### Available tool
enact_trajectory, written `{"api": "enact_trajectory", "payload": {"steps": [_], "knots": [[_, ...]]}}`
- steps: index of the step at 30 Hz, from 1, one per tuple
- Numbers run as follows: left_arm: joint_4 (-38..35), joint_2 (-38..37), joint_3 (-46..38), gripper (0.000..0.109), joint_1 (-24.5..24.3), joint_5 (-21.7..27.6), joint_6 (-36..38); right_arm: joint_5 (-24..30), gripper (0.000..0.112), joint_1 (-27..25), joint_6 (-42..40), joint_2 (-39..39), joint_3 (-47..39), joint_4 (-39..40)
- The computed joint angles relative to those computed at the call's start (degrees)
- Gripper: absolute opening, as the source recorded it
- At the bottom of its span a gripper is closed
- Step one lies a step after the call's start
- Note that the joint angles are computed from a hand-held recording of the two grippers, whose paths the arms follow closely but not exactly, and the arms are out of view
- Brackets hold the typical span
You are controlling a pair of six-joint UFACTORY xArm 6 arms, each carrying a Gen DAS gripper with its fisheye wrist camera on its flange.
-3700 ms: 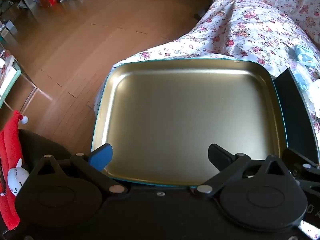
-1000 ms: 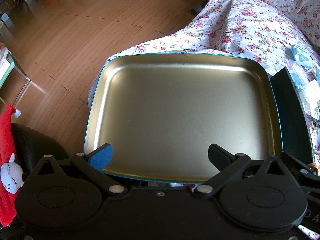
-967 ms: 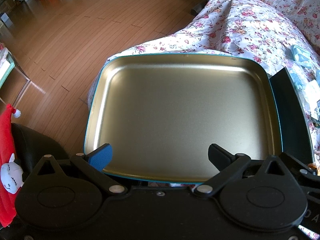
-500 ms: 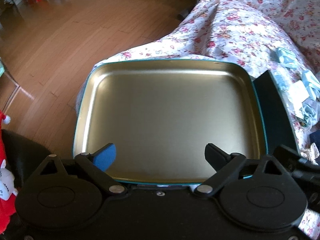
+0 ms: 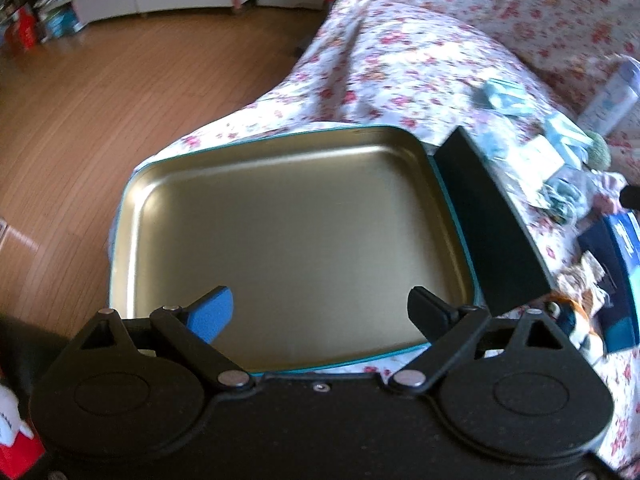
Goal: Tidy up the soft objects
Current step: 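Reach the left tool to the striped cloth toy while the right tool reaches the pink sock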
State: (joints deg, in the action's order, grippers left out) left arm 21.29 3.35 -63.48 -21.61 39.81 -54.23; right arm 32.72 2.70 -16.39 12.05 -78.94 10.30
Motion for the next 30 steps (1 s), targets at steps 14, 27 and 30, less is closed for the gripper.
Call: {"api": "enact_trajectory", "payload": {"steps": [14, 27, 30], "knots": [[2.2, 1.8, -1.8, 0.092, -1.3, -1.9, 0.6, 5.3, 0.099, -3.1, 0.9, 12.5, -15.5, 3.4], [4.5, 1.4, -1.0, 0.091, -0.8, -3.0, -2.5, 17.7, 0.097, 3.7, 7.2, 26.6, -34.2, 7.2], [2.0, 1.1, -0.3, 0.091, -0.7, -5.5, 0.4, 17.0, 0.097, 2.6, 5.3, 24.6, -31.9, 7.0]]}}
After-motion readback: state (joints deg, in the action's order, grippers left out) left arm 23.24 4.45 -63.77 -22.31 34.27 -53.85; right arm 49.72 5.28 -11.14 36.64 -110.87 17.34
